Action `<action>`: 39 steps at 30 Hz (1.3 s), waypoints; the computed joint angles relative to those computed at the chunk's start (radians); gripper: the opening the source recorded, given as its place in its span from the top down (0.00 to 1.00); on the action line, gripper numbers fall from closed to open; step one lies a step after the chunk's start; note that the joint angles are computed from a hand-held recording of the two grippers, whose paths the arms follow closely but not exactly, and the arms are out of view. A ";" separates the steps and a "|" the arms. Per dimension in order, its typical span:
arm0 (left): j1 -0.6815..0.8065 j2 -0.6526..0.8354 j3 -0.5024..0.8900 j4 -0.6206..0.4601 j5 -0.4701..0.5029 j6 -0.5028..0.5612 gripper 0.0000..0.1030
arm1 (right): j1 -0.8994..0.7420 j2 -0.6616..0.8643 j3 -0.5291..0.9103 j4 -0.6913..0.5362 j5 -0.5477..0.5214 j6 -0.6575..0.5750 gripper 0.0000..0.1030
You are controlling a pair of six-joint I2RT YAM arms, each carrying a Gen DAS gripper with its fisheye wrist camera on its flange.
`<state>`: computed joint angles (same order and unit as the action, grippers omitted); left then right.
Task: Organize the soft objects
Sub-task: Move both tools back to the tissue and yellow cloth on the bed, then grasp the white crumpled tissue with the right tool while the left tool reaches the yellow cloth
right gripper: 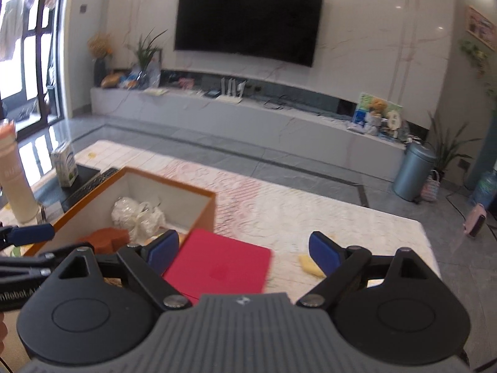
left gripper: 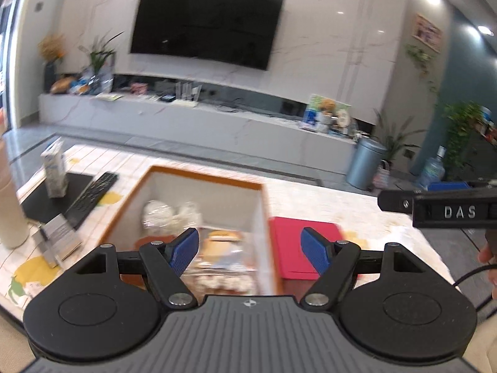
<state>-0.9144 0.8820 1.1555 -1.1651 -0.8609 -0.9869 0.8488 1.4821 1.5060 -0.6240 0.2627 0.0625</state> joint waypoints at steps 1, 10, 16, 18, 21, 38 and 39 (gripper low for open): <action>-0.027 0.023 0.020 -0.010 -0.010 -0.018 0.15 | -0.012 -0.035 -0.016 -0.007 -0.001 -0.004 0.13; -0.159 0.207 0.123 0.024 -0.066 0.007 0.15 | -0.257 -0.299 -0.105 -0.082 -0.132 -0.037 0.09; -0.163 0.322 0.102 0.195 -0.071 0.137 0.15 | -0.502 -0.360 -0.181 -0.047 -0.322 -0.078 0.09; -0.141 0.373 0.100 0.266 -0.051 0.190 0.15 | -0.567 -0.340 -0.206 -0.018 -0.366 -0.074 0.07; -0.134 0.451 0.094 0.348 -0.030 0.245 0.15 | -0.646 -0.280 -0.232 0.018 -0.476 -0.079 0.07; 0.049 0.926 0.065 1.015 0.058 0.591 0.15 | -0.754 0.265 -0.212 0.388 -0.435 -0.188 0.04; 0.057 0.951 0.067 1.042 0.061 0.605 0.15 | -0.763 0.295 -0.211 0.416 -0.460 -0.181 0.04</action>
<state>-0.8570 1.8328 1.2227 -0.1230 -0.7998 -0.3820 0.0861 1.7773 1.2946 -0.2083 -0.1977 -0.1189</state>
